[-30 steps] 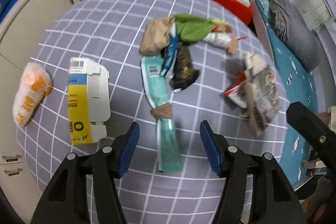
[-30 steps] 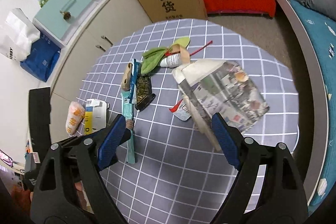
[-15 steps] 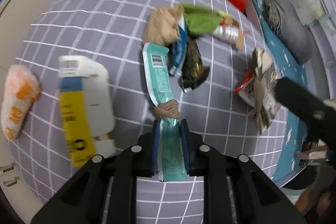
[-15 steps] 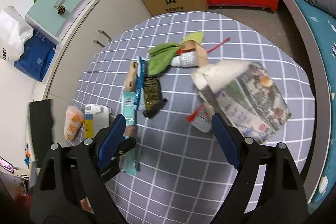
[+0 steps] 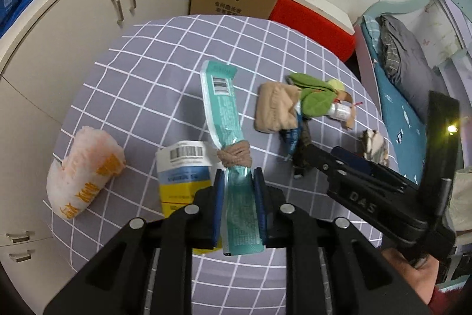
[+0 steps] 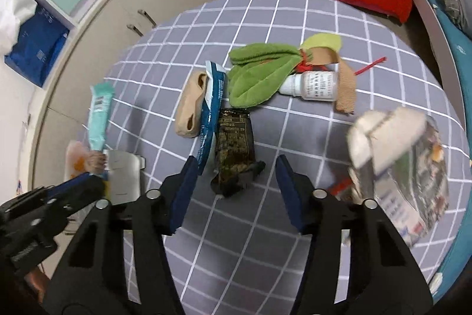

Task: Collect trash
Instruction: 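Grasp the dark snack packet with the right tool while the left tool holds the teal wrapper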

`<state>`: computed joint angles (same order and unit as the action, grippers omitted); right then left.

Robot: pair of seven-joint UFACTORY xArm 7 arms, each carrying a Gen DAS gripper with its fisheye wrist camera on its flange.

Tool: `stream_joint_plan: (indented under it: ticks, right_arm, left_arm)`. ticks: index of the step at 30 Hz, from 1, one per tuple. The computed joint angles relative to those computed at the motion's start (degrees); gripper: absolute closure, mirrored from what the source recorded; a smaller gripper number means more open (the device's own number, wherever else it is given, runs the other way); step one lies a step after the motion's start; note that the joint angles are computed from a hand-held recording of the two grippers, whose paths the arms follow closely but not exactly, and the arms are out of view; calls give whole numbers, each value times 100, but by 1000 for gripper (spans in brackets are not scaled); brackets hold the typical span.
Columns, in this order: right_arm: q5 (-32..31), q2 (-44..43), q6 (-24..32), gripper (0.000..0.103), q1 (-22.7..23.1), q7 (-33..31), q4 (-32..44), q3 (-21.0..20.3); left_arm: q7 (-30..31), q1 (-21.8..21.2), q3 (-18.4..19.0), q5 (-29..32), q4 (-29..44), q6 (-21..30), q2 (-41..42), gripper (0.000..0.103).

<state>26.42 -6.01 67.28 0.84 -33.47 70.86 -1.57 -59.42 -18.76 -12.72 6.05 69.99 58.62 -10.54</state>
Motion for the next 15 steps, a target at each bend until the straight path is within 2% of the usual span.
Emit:
stream_joint_plan:
  ticks: [7, 9, 10, 15]
  right_arm:
    - [-192, 172, -207, 75, 102, -315, 29, 111]
    - [-122, 227, 48, 77, 68, -399, 156, 71]
    - [-78, 198, 166, 84, 32, -453, 176, 38]
    - [326, 143, 1047, 85, -220, -590, 517, -197]
  left_arm:
    - [-161, 21, -48, 178, -35, 77, -6, 84]
    - [-232, 5, -70, 236, 22, 137, 10, 84]
    - [-296, -7, -99, 292, 110, 204, 49, 84]
    - [-470, -176, -241, 617, 771, 552, 351, 84]
